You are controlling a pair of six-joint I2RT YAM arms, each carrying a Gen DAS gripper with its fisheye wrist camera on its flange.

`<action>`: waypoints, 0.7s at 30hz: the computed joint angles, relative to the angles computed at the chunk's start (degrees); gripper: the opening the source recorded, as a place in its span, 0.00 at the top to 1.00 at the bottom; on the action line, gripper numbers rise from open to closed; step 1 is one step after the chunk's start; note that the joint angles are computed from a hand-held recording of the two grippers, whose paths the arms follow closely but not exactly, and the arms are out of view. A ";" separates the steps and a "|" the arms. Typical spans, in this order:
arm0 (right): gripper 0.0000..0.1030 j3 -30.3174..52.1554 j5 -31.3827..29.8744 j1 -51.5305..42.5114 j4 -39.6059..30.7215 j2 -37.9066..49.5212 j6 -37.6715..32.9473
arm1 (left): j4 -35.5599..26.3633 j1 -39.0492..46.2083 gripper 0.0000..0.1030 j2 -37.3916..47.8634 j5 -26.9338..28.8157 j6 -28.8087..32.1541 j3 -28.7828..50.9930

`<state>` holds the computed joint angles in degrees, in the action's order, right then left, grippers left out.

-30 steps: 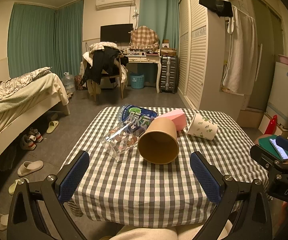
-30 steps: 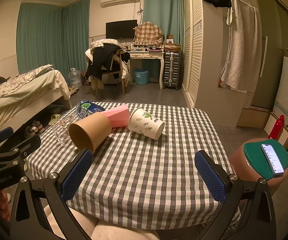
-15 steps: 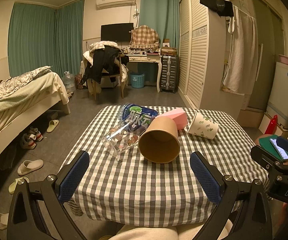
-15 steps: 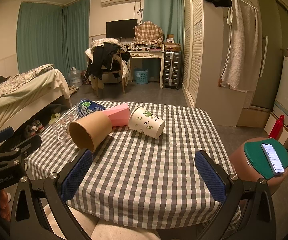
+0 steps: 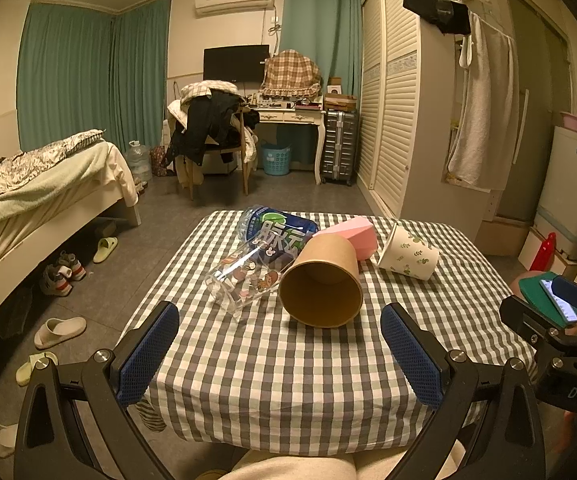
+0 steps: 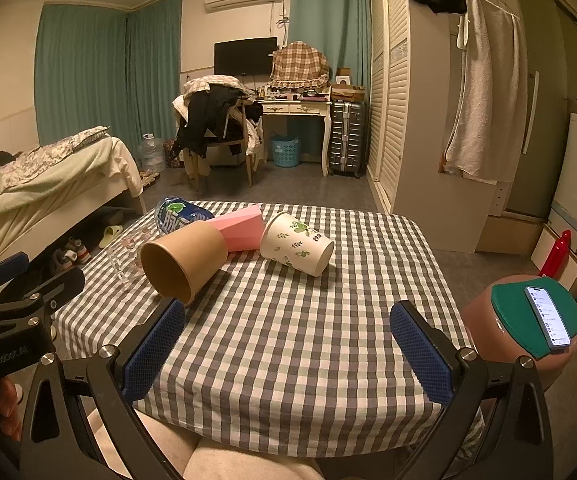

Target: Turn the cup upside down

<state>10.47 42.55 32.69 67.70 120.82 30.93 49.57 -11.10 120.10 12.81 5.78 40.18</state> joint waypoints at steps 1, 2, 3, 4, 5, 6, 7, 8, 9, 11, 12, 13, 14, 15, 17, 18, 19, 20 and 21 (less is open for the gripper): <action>0.00 0.17 -0.64 -0.71 -0.22 -0.40 -0.65 | -0.40 0.05 0.00 0.21 -0.04 -0.09 0.42; 0.00 0.34 -1.04 -1.00 -0.72 -0.86 -1.01 | -1.00 0.15 0.00 0.30 -0.07 -0.11 0.90; 0.00 0.89 -1.48 -1.19 -1.76 -1.28 -1.25 | -1.15 0.16 0.00 0.51 -0.17 -0.16 1.19; 0.00 1.05 -1.76 -1.35 -2.13 -1.57 -1.48 | -2.98 0.55 0.00 0.21 0.01 -0.08 2.38; 0.00 1.42 -2.28 -1.69 -2.73 -2.02 -1.95 | -4.05 0.75 0.00 0.27 0.00 -0.09 3.30; 0.00 1.96 -2.97 -2.06 -3.76 -2.65 -2.44 | -5.00 0.92 0.00 0.42 -0.08 -0.13 4.23; 0.00 2.59 -3.75 -2.53 -4.97 -3.41 -2.99 | -6.30 1.10 0.00 0.68 -0.34 -0.32 5.61; 0.00 3.23 -4.77 -3.27 -6.05 -4.27 -3.88 | -7.73 1.53 0.00 0.72 -0.41 -0.41 6.89; 0.00 4.26 -6.07 -4.01 -7.86 -5.49 -4.93 | -8.83 1.84 0.00 0.96 -0.53 -0.51 8.11; 0.00 6.28 -9.69 -6.09 -11.14 -8.18 -7.57 | -11.59 2.72 0.00 1.72 -0.82 -0.87 11.43; 0.00 7.54 -12.48 -7.68 -12.86 -9.85 -9.25 | -12.90 3.14 0.00 2.22 -0.89 -0.99 13.16; 0.00 9.15 -15.15 -9.32 -15.23 -11.50 -10.59 | -14.13 3.65 0.00 2.87 -0.85 -1.08 15.07; 0.00 10.95 -17.60 -10.80 -17.64 -12.78 -11.93 | -15.23 4.01 0.00 3.54 -1.16 -1.12 16.82; 0.00 13.44 -20.37 -12.48 -20.35 -13.71 -13.82 | -16.49 4.56 0.00 4.49 -1.30 -1.02 18.98; 0.00 19.40 -23.88 -14.90 -26.18 -14.01 -17.03 | -19.19 5.50 0.00 6.51 -1.59 -0.83 23.38; 0.00 24.44 -25.93 -16.21 -30.34 -12.89 -19.55 | -20.70 5.98 0.00 7.60 -1.83 -0.88 25.69; 0.00 27.63 -26.71 -16.73 -32.94 -11.73 -21.10 | -22.09 6.36 0.00 8.79 -1.94 -0.91 27.91; 0.00 32.04 -27.25 -17.26 -36.42 -9.93 -23.03 | -23.79 6.86 0.00 10.23 -2.03 -0.91 30.59; 0.00 38.95 -28.13 -18.05 -41.65 -6.60 -25.72 | -25.29 7.36 0.00 11.43 -2.16 -0.92 32.88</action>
